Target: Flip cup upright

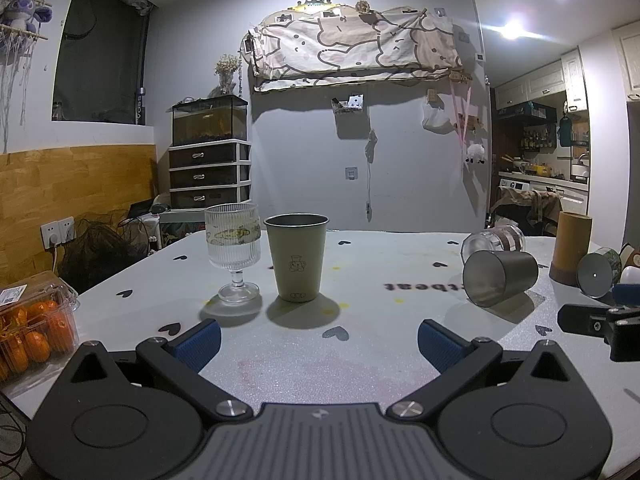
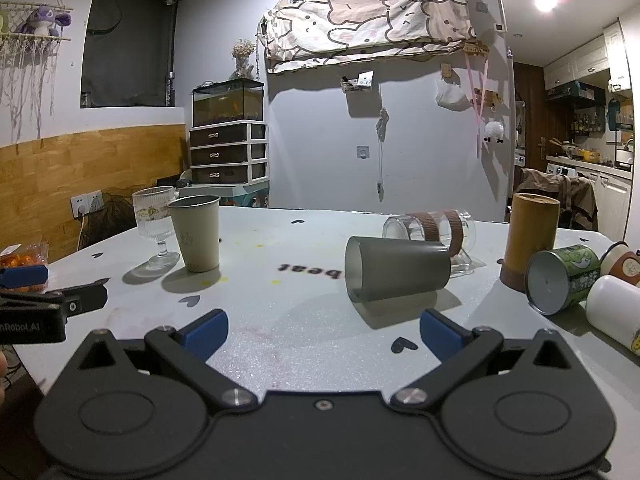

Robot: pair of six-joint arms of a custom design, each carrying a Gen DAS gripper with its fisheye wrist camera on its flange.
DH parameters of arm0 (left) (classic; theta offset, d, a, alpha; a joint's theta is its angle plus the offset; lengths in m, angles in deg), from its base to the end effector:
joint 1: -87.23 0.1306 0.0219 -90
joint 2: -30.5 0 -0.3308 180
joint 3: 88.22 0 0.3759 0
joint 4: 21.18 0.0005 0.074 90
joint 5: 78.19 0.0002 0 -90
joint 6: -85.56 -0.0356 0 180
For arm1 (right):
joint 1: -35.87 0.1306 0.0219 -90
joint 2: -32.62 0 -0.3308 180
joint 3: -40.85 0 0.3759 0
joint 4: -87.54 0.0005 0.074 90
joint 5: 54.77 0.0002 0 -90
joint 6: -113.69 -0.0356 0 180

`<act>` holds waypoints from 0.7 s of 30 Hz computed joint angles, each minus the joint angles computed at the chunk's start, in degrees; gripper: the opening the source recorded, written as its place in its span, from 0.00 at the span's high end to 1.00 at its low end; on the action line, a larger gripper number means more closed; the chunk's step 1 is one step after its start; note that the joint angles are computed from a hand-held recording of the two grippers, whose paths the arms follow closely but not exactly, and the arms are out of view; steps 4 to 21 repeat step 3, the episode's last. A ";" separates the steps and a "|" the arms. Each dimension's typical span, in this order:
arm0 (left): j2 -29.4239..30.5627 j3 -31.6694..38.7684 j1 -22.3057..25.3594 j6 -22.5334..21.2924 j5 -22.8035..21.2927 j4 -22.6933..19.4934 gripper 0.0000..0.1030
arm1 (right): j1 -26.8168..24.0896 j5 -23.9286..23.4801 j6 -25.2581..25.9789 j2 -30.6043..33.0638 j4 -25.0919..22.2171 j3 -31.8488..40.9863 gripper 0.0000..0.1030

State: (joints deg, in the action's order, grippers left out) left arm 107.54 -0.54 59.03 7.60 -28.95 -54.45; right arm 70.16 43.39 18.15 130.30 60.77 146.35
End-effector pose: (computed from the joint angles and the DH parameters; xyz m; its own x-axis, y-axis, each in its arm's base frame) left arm 0.3723 -0.1738 0.4833 -0.2955 -0.0208 -0.9551 -0.2401 0.9693 0.0532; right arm 0.4507 0.3006 0.4739 -0.3102 -0.0958 -0.9458 -0.4188 0.9070 0.0454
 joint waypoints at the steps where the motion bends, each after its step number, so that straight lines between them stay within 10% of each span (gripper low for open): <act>1: -0.05 -0.03 0.01 -0.11 -0.02 0.09 0.00 | 0.00 0.03 0.02 -0.02 -0.06 0.01 0.00; 21: -0.07 -0.08 0.01 -0.21 0.05 0.25 0.00 | 0.03 0.02 0.03 -0.06 0.01 -0.05 0.00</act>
